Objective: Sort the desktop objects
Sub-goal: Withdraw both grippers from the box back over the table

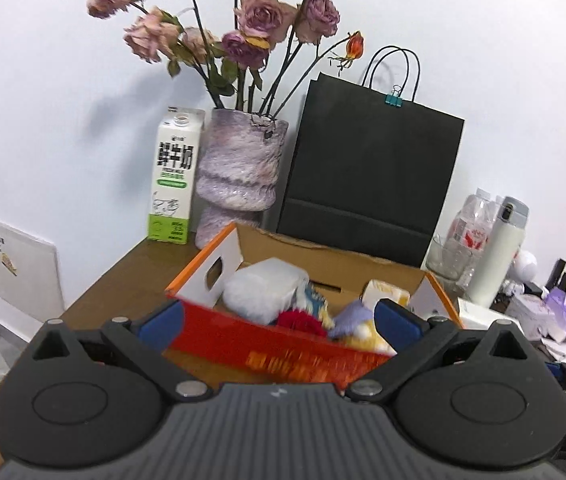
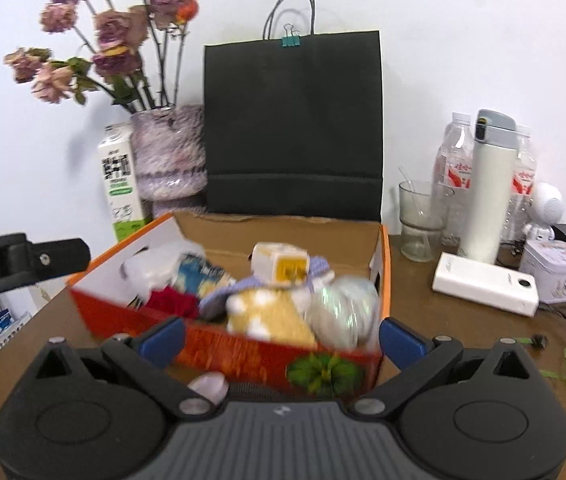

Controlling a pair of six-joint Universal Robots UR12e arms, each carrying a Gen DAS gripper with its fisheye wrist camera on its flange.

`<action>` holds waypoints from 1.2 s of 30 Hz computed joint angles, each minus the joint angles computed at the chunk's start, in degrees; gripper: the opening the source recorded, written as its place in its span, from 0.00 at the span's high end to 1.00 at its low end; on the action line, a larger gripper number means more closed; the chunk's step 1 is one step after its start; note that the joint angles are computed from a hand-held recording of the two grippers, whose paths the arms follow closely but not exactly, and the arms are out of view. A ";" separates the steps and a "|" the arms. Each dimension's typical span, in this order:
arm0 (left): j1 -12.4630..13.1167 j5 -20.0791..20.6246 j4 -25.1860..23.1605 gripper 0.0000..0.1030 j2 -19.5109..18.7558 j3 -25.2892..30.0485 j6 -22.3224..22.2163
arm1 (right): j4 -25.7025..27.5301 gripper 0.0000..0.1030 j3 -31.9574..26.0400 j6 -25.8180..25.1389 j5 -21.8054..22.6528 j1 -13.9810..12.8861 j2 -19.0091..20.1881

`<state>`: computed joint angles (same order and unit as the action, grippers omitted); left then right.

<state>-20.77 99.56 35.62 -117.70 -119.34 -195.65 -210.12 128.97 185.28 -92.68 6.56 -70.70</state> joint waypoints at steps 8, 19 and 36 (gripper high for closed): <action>0.22 0.58 2.45 0.00 0.81 -5.68 0.97 | -1.31 0.00 6.26 -1.36 -1.50 1.34 -2.37; 0.45 0.19 -0.26 0.00 -0.40 -7.40 2.58 | 0.82 0.00 7.53 -1.95 -0.89 1.95 -0.56; 3.86 1.75 -8.29 0.03 -1.74 -2.83 -1.88 | -2.30 0.00 5.25 3.57 -0.32 0.79 1.38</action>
